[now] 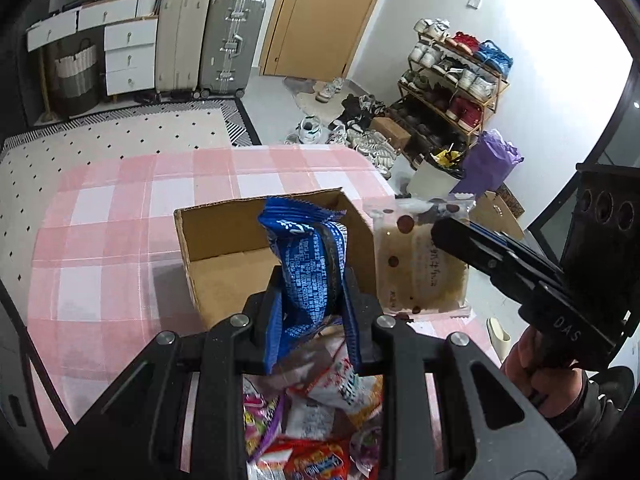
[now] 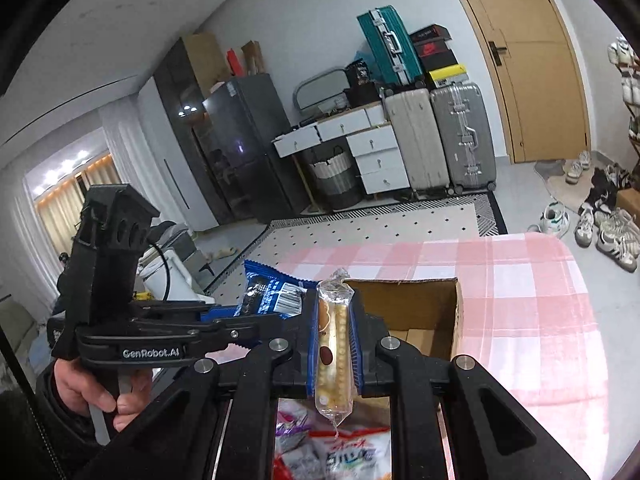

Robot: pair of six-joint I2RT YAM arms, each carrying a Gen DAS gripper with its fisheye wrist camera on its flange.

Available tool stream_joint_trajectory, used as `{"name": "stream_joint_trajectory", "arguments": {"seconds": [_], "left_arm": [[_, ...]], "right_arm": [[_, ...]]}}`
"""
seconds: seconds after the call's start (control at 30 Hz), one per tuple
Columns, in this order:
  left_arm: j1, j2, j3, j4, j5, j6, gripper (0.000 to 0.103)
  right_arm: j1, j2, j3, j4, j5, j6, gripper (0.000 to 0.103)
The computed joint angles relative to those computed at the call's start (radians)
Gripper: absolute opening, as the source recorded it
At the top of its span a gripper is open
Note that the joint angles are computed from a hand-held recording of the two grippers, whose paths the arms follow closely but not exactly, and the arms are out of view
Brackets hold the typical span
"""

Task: Organize snacks
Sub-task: 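Carry both packs over the SF box and open both tools to drop them, then withdraw both tools from the box back toward the snack pile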

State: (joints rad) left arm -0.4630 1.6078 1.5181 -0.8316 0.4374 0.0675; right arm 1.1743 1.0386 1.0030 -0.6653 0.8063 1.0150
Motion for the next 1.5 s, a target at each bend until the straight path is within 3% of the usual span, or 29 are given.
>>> {"name": "stream_joint_trajectory", "arguments": {"seconds": [0.27,0.7,0.73,0.77,0.83,0.87,1.03,1.2,1.37,1.5], "left_arm": [[-0.026,0.104,-0.034,0.089,-0.056,-0.004,0.023],[-0.032,0.219,-0.039,0.163,-0.074,-0.004,0.025],[-0.030,0.229,-0.029,0.156,-0.077,-0.014,0.035],[-0.030,0.232,-0.021,0.145,-0.090,-0.027,0.057],[-0.029,0.219,-0.030,0.159,-0.138,-0.058,0.080],[-0.021,0.193,-0.058,0.186,-0.133,-0.063,0.080],[-0.011,0.098,-0.122,0.198,-0.149,-0.056,0.080],[-0.020,-0.027,-0.210,0.205,-0.195,-0.061,0.080],[-0.033,-0.189,-0.301,0.179,-0.240,-0.059,0.080],[-0.046,-0.301,-0.351,0.146,-0.280,-0.056,0.082]], "right_arm": [[-0.275,0.052,-0.113,0.221,-0.261,-0.130,0.013],[-0.385,0.136,-0.203,0.363,-0.335,-0.177,0.015],[-0.388,0.141,-0.199,0.362,-0.341,-0.182,0.022],[-0.388,0.144,-0.197,0.359,-0.340,-0.186,0.037],[-0.369,0.133,-0.192,0.338,-0.308,-0.191,0.052],[-0.356,0.117,-0.197,0.331,-0.289,-0.192,0.055],[-0.250,0.036,-0.171,0.210,-0.141,-0.155,0.071],[-0.097,-0.018,-0.112,0.027,0.032,-0.047,0.075],[0.130,0.032,0.002,-0.260,0.232,0.201,0.081],[0.303,0.163,0.133,-0.586,0.317,0.528,0.081]]}}
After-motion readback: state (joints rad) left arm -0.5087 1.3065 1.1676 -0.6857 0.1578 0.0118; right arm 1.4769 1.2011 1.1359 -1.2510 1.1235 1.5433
